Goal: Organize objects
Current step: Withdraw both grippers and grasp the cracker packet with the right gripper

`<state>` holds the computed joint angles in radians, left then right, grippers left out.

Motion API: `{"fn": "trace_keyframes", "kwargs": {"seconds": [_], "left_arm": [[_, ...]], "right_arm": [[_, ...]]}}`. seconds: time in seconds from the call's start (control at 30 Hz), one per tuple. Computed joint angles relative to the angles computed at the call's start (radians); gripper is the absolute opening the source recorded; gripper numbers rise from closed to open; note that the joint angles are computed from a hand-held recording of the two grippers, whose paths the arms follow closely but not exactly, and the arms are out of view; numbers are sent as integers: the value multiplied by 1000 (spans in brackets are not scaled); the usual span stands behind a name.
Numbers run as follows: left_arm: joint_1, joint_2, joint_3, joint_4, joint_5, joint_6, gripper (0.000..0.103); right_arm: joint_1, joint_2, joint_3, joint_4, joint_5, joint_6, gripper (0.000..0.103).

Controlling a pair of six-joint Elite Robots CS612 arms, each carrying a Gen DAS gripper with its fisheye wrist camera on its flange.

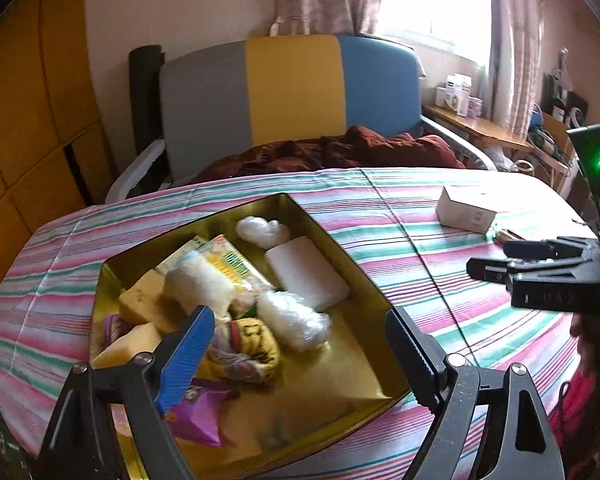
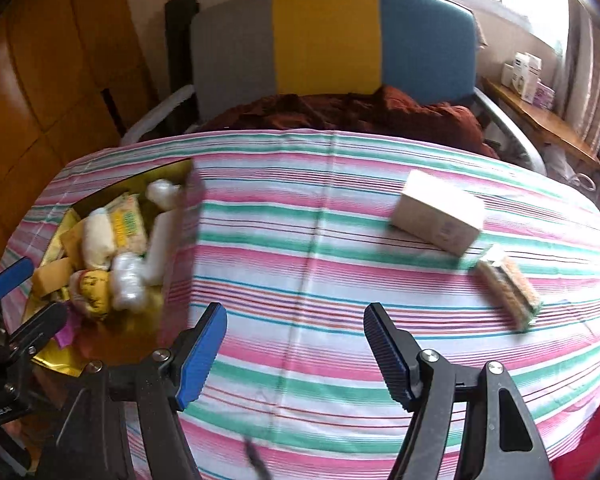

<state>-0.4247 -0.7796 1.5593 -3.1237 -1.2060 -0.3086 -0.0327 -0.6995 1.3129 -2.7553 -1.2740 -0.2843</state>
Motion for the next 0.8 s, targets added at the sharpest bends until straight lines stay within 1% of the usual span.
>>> {"fn": "trace_keyframes", "kwargs": {"seconds": [0.1,0.17,0.23,0.3,0.4,0.57,0.67,0.8], "left_arm": [[-4,7,-17,6,-14,22,87],[-6,14,-32,10,-25,41,87],[-8,19,-43,13,-36,55,87],[-11,26,-58,19,-47,71,87],[-13,37,-82,30,-64,92,87],[-15,57,-124,59,-96,116,87],[-18,68,-147,76,-107,129,87],[-19,85,-181,104,-126,138,87]], "right_arm": [[-17,8,-26,29,-12,7,73],[-28,15,-48,50,-30,4,79],[-37,22,-69,77,-41,3,80],[-47,31,-95,100,-70,5,80],[-59,49,-139,147,-113,-17,83],[-76,100,-234,239,-187,-47,84],[-83,127,-282,286,-212,-60,84],[-89,158,-333,331,-227,-98,85]]}}
